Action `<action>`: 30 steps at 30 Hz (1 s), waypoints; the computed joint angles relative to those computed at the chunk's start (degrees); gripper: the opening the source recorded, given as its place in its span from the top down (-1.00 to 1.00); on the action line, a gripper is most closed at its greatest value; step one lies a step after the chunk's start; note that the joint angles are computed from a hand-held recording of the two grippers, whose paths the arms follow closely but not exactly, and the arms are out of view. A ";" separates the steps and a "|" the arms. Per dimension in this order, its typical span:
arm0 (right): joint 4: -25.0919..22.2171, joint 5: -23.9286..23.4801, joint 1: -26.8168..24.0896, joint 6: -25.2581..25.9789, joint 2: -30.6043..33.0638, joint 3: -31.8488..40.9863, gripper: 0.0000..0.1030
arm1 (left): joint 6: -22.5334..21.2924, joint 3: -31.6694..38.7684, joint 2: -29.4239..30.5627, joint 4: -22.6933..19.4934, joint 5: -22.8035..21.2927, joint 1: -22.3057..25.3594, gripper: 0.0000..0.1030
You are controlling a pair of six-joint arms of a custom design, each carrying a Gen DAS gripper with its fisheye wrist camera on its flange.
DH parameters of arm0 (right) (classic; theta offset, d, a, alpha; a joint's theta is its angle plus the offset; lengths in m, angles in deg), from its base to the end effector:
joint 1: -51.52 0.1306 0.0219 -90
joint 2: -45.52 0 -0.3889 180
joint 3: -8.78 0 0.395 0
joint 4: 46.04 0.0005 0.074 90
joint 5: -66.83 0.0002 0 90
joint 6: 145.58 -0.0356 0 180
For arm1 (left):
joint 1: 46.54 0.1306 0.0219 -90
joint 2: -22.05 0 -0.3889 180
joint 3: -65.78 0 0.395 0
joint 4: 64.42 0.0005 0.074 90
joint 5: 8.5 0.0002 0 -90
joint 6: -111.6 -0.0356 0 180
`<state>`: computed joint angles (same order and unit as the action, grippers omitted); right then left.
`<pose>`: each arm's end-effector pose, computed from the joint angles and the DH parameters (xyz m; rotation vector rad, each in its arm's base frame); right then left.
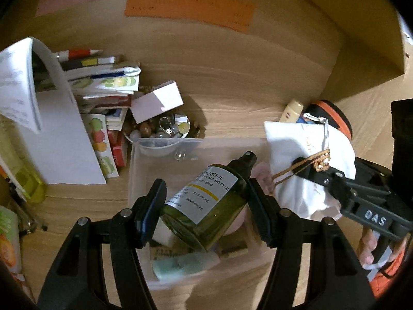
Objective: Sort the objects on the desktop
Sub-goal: 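Carry the pouch and spray bottle into the clear box, open both tools and withdraw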
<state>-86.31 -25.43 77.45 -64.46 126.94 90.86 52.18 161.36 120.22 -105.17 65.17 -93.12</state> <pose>0.3981 0.1946 0.4497 -0.3601 2.2594 0.3650 0.3851 -0.3932 0.4233 0.1801 2.3099 -0.3626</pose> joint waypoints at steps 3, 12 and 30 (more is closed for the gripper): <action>-0.49 -0.81 0.58 0.40 1.18 0.50 0.39 | -0.26 1.21 1.33 -1.26 -0.15 0.38 -0.22; -2.09 -0.87 0.68 0.44 2.68 0.74 0.17 | -1.80 1.80 2.22 -2.59 -0.03 0.69 -0.23; -5.46 3.47 3.06 2.24 -3.81 -3.30 -0.41 | -0.05 1.15 -0.86 -3.89 -3.88 -1.96 -0.56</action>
<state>-91.77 -21.96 80.51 -62.22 123.13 87.56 52.13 162.51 119.36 -109.05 61.29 -95.08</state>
